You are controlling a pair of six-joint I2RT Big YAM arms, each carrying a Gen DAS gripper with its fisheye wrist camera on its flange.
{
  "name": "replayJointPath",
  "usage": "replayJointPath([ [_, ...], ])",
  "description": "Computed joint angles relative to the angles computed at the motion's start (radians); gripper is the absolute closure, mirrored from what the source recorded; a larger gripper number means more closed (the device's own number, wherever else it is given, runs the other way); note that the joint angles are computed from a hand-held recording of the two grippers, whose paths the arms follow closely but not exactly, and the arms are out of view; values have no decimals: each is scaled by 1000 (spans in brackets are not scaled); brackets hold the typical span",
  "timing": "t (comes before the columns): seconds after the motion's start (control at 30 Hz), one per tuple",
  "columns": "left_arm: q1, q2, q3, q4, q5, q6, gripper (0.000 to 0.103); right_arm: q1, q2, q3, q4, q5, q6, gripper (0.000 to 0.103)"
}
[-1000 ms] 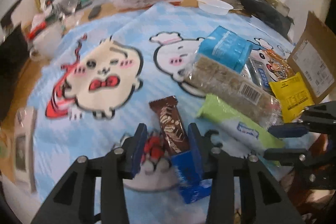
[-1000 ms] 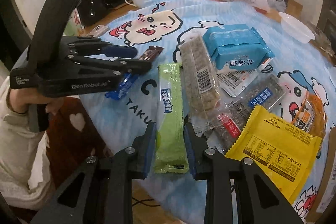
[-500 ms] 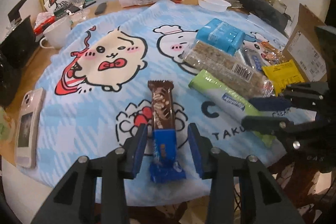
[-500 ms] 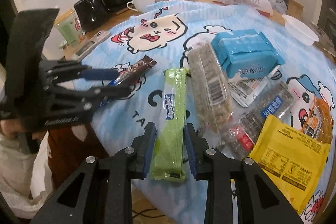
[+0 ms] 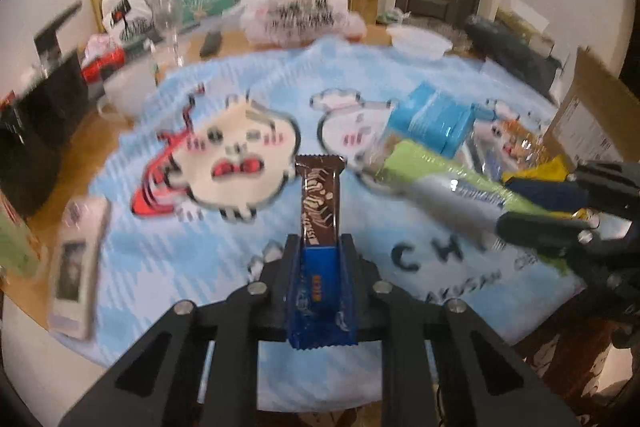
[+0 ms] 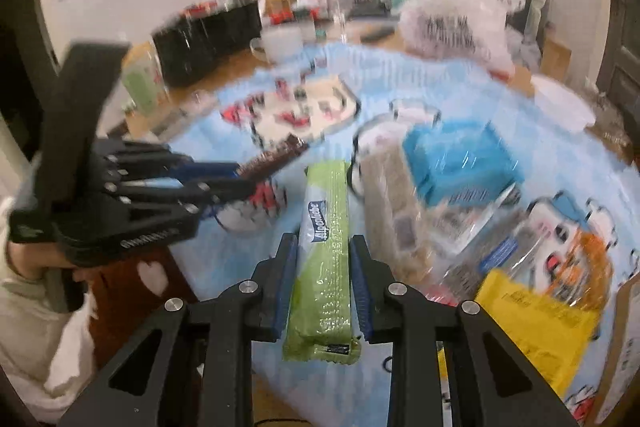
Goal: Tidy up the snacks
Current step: 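Lift both bars and carry them over the cardboard box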
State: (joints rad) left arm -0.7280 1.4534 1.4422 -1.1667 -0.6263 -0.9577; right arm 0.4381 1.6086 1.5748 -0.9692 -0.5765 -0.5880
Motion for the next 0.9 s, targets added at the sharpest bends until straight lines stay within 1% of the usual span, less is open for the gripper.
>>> replayJointPath([
  [0.07, -1, 2, 30, -9, -26, 20, 87, -17, -21, 14, 17, -31, 14, 81],
  [0.17, -11, 15, 92, -30, -75, 46, 87, -36, -42, 22, 47, -43, 28, 81],
  [0.23, -13, 18, 108, -25, -77, 59, 87, -49, -41, 31, 55, -32, 34, 81],
  [0.27, -13, 20, 110, -20, -70, 61, 87, -54, -23, 49, 18, -28, 31, 81],
  [0.33, -11, 26, 111, -25, -61, 48, 87, -61, 20, 80, -79, -53, 10, 81],
  [0.37, -9, 26, 106, -25, -53, 38, 87, -61, 33, 76, -103, -58, 0, 81],
  [0.4, -4, 24, 93, -15, -36, 28, 87, -51, 43, 55, -112, -36, -13, 81],
  [0.43, -2, 25, 84, -8, -27, 22, 87, -43, 46, 31, -107, -20, -20, 81],
  [0.47, 2, 24, 71, 0, -14, 18, 87, -38, 49, 14, -102, -23, -28, 81],
  [0.57, 10, 22, 42, 24, 17, 13, 87, -25, 32, -44, -23, -21, -35, 81],
  [0.6, 13, 20, 31, 31, 23, 12, 87, -21, 28, -54, -2, -10, -38, 79],
  [0.63, 16, 17, 24, 37, 26, 12, 87, -16, 30, -55, 4, 3, -35, 78],
  [0.67, 19, 14, 16, 43, 31, 11, 87, -14, 30, -59, 15, -2, -27, 74],
  [0.7, 22, 11, 9, 48, 34, 12, 87, -10, 31, -58, 13, -4, -25, 73],
  [0.73, 24, 9, 4, 52, 36, 14, 87, -4, 30, -61, 24, 4, -23, 73],
  [0.77, 26, 6, -1, 59, 38, 18, 87, -1, 29, -64, 35, 12, -22, 76],
  [0.8, 27, 5, -2, 62, 39, 21, 87, 7, 20, -80, 67, 38, -19, 81],
  [0.87, 28, -2, -4, 67, 33, 28, 87, 18, 5, -105, 110, 73, -32, 82],
  [0.9, 26, -6, -1, 64, 26, 29, 87, 20, 4, -104, 110, 82, -42, 82],
])
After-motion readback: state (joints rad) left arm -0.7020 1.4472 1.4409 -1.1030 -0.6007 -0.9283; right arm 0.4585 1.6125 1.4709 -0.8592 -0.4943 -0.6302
